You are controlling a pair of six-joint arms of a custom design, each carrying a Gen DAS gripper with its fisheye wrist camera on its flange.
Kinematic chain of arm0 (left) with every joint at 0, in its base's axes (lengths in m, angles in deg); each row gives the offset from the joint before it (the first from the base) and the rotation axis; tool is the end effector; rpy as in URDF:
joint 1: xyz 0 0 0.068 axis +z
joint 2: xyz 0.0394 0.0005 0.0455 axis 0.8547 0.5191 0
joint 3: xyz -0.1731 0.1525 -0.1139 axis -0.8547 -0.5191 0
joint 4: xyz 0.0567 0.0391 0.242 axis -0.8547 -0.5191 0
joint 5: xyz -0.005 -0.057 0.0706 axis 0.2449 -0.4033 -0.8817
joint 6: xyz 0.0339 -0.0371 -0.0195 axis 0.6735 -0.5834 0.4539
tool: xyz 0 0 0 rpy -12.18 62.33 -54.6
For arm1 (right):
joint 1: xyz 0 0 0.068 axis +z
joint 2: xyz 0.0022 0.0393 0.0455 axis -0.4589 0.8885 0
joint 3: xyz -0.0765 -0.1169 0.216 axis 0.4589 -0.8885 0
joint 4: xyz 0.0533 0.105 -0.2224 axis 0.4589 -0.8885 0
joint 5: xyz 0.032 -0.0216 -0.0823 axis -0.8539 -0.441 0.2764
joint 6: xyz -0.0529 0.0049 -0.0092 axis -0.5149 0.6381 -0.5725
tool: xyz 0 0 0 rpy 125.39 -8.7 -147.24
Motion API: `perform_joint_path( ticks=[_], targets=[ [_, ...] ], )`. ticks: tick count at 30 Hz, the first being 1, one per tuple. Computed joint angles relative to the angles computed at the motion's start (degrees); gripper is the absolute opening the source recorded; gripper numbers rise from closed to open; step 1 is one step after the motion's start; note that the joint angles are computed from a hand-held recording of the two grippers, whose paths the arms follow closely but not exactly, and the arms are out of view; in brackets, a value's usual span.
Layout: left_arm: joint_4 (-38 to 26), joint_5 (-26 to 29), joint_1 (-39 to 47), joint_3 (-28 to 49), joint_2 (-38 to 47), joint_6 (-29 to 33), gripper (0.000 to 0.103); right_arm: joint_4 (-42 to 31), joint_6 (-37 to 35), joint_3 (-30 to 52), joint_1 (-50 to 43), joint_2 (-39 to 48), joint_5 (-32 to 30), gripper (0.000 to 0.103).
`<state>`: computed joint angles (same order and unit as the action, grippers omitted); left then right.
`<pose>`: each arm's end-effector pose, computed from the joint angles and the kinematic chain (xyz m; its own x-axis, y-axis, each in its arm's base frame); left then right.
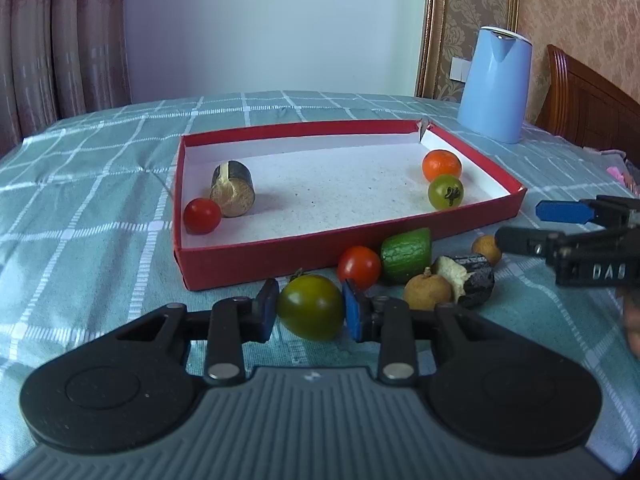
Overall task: Organize fruits
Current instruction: 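Grasp the dark-green tomato with the left gripper while the right gripper grasps a small brown fruit, then release the dark-green tomato into the tray with the left gripper while the right gripper carries the brown fruit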
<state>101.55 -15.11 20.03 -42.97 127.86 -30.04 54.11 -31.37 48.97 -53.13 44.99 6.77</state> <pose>0.1570 -0.1023 0.0502 -0.5631 -0.0657 -0.8238 -0.0348 0.9978 -0.0558 0.2485 -0.0913 0.0640 -0.4181 -0.2921 -0.8601 -0.5400 0.8414 -0.0232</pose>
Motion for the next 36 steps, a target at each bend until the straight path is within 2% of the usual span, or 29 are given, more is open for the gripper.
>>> perform_joint_path(
  ticks=[7,9,12,16,18,26,30,36],
  targets=[
    [-0.72,-0.21,-0.09,0.32,-0.13,0.04,0.033,-2.44,-1.93,0.68,3.01,0.09,2.51,0.077],
    [-0.65,-0.23,-0.09,0.32,-0.05,0.03,0.034,-5.59,-3.44,1.92,4.91,0.35,4.35,0.075],
    [-0.86,-0.54,-0.18,0.41,0.03,-0.14,0.036,-8.62,-4.68,2.91,6.45,0.49,4.92,0.058],
    [-0.70,-0.47,-0.11,0.35,0.09,-0.12,0.036,-9.53,-6.94,2.72,6.51,0.45,3.31,0.043],
    [-0.75,-0.48,-0.14,0.38,0.07,-0.15,0.036,-10.31,-8.04,2.76,6.42,0.42,2.46,0.027],
    [-0.69,-0.44,-0.12,0.35,0.08,-0.17,0.036,-10.46,-5.06,3.95,5.97,1.30,2.19,0.027],
    [0.74,-0.43,-0.38,-0.23,0.34,0.02,0.030,-10.87,-3.66,4.87,5.32,1.72,2.03,0.027],
    [-0.26,-1.87,-1.13,0.04,0.18,-0.67,0.030,-9.75,-2.68,4.65,4.66,1.77,1.49,0.027]
  ],
)
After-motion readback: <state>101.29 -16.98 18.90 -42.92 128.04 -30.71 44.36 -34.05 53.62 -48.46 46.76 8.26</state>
